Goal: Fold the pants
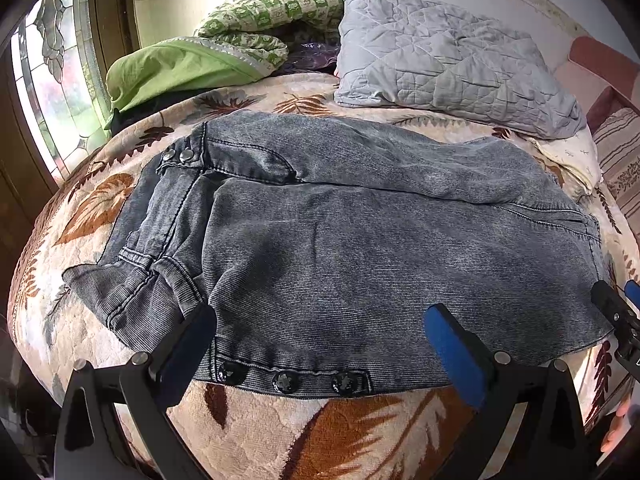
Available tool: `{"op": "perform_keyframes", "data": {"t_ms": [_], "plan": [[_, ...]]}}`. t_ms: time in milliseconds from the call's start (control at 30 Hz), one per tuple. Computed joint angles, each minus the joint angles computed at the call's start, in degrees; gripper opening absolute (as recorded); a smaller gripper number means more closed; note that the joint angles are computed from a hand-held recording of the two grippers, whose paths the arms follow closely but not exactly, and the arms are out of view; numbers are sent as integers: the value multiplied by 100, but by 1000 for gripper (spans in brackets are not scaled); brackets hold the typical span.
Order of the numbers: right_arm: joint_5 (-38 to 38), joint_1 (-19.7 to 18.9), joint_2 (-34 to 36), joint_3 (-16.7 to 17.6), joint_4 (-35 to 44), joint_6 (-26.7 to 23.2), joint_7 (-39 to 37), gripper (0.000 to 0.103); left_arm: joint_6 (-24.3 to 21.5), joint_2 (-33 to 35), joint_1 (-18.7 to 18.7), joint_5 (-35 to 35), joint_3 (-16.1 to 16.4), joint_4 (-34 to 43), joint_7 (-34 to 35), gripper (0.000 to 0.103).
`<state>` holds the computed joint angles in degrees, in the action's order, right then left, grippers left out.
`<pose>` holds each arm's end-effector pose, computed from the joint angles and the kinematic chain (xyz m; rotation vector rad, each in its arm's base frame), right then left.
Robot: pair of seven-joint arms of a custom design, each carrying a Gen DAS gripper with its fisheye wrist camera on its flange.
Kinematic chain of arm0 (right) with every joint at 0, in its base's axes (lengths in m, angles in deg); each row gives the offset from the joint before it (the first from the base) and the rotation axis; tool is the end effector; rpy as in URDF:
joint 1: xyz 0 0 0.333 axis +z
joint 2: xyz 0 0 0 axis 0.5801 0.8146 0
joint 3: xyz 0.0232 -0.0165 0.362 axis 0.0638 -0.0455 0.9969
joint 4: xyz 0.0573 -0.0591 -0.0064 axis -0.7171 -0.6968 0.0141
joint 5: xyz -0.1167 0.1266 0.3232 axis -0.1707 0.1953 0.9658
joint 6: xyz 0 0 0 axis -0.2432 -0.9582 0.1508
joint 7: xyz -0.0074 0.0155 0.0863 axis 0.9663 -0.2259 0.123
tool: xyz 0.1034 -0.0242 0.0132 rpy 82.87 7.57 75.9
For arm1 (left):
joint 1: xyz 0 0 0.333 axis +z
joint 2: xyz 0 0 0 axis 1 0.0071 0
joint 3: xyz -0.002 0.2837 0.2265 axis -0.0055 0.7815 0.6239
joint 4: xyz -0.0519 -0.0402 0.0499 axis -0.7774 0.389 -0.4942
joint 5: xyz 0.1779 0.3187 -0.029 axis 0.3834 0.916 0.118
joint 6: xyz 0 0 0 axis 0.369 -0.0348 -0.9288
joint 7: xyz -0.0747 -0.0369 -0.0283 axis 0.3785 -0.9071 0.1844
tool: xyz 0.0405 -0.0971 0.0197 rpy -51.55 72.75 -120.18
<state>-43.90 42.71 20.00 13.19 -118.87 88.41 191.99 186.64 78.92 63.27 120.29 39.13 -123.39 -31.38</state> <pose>0.6931 0.1315 0.4947 -1.7848 1.5805 -0.6975 0.6533 -0.3203 0.4966 -1.9865 1.5619 -0.5605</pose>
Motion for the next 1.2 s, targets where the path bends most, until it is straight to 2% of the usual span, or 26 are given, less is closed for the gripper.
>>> {"op": "perform_keyframes", "data": {"t_ms": [1200], "plan": [[81,-54,9,65,-18,36,-55,103,-67,82,-43,-96,-2,114,98,103]]}}
